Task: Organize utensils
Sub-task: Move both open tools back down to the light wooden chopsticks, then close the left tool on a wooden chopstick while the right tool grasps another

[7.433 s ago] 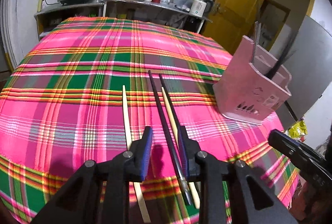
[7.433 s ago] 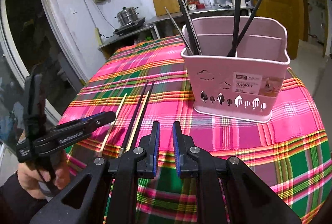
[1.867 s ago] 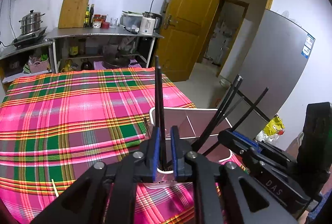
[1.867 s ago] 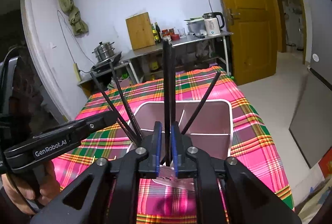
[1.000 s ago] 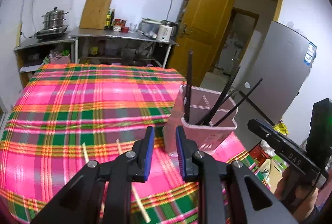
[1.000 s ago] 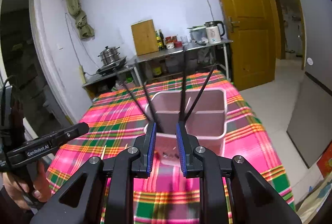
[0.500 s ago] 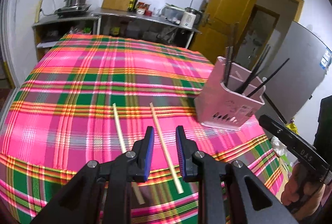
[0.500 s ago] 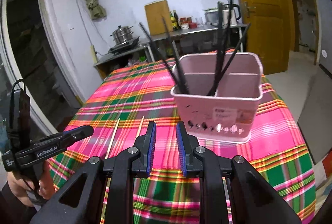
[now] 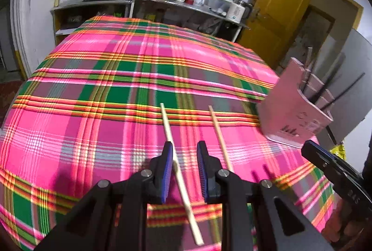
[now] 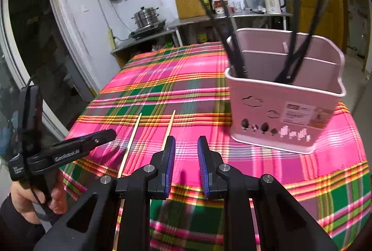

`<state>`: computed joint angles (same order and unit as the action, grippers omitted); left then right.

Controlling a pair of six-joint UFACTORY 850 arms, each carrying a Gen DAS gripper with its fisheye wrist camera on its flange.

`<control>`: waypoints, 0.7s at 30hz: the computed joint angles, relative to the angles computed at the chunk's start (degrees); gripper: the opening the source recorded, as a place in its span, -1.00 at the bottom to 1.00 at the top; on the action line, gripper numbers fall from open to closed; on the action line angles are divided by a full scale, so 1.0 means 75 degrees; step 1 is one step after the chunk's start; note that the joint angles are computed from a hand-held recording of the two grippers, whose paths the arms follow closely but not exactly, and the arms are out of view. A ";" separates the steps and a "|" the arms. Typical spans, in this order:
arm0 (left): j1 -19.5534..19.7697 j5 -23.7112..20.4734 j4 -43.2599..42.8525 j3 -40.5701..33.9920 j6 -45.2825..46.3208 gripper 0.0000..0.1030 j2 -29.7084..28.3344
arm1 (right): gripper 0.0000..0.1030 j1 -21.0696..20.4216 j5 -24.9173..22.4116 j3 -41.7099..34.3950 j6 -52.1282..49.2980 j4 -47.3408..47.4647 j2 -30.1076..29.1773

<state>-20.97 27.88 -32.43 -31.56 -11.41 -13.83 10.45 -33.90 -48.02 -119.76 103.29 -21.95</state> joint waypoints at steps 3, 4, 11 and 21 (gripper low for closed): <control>0.0271 -0.0107 0.0377 -0.0206 -0.0242 -0.57 -0.0302 | -0.60 0.0184 0.0126 -0.0185 0.0080 -0.0080 -0.0222; 0.0352 -0.0144 0.0445 -0.0290 -0.0258 -0.57 -0.0408 | -0.60 0.0253 0.0178 -0.0251 0.0113 -0.0096 -0.0296; 0.0728 -0.0333 0.1019 -0.0805 -0.0510 -0.57 -0.1007 | -0.60 0.0693 0.0477 -0.0861 0.0541 -0.0340 -0.0909; 0.0847 -0.0361 0.1062 -0.1085 -0.0021 -0.57 -0.1306 | -0.61 0.1262 0.0957 -0.1970 0.1492 -0.1072 -0.1884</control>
<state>-14.62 25.17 -24.47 -39.70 -11.57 -23.62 19.91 -26.72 -62.79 -108.57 95.25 -36.09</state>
